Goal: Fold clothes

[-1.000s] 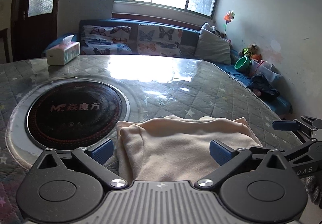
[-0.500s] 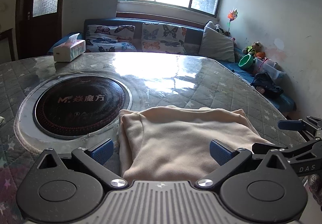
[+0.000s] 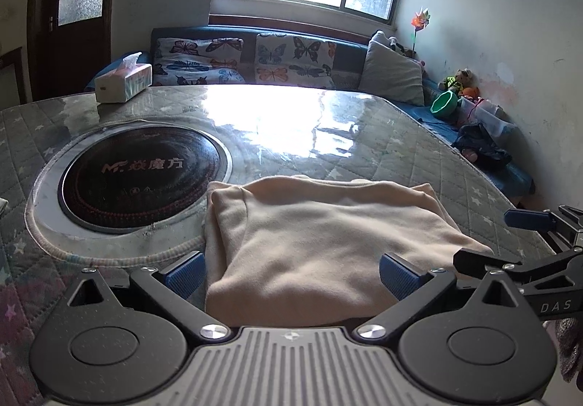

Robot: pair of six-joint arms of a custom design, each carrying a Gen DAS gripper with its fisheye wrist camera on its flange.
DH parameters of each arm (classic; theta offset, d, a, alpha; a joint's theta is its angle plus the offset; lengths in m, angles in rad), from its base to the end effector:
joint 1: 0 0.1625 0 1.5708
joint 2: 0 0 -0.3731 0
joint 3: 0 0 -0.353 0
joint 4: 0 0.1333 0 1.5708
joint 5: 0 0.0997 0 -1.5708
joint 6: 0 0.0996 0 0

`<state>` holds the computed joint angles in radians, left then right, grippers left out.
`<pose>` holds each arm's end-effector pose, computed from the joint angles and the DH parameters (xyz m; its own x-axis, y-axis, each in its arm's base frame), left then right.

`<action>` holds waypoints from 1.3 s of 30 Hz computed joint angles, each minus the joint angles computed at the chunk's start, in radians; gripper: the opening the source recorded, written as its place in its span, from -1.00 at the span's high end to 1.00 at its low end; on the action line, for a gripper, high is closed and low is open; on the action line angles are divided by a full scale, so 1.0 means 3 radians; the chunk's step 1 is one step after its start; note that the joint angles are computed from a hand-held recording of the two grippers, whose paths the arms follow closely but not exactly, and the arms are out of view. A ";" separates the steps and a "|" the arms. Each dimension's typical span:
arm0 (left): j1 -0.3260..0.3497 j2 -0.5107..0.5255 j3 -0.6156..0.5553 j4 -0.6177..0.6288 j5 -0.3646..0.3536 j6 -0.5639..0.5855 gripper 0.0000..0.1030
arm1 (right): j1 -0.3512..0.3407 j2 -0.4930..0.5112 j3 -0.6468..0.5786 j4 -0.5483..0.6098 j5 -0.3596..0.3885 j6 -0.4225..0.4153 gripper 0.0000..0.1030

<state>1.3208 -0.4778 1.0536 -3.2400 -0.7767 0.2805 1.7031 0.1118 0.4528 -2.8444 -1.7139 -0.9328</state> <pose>0.0161 -0.7629 0.1983 -0.7717 -0.2999 -0.5608 0.3406 0.5497 -0.7628 0.2248 -0.7861 -0.0779 -0.5112 -0.6273 0.5875 -0.8576 0.4172 -0.3008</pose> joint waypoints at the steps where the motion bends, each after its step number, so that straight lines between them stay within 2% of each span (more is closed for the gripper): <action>1: -0.0003 0.0005 -0.0003 0.0013 0.0015 -0.0007 -1.00 | -0.0002 -0.0007 0.0019 -0.0029 -0.0008 0.0000 -1.00; 21: -0.0028 0.0035 -0.0134 0.0441 0.0273 -0.0291 -1.00 | 0.0007 -0.0070 0.0083 0.0037 0.0078 -0.0041 -1.00; 39: -0.0091 0.0000 0.0087 0.0301 0.0457 -0.0316 -1.00 | -0.0051 -0.0375 0.0727 -0.0092 0.0102 -0.0073 -1.00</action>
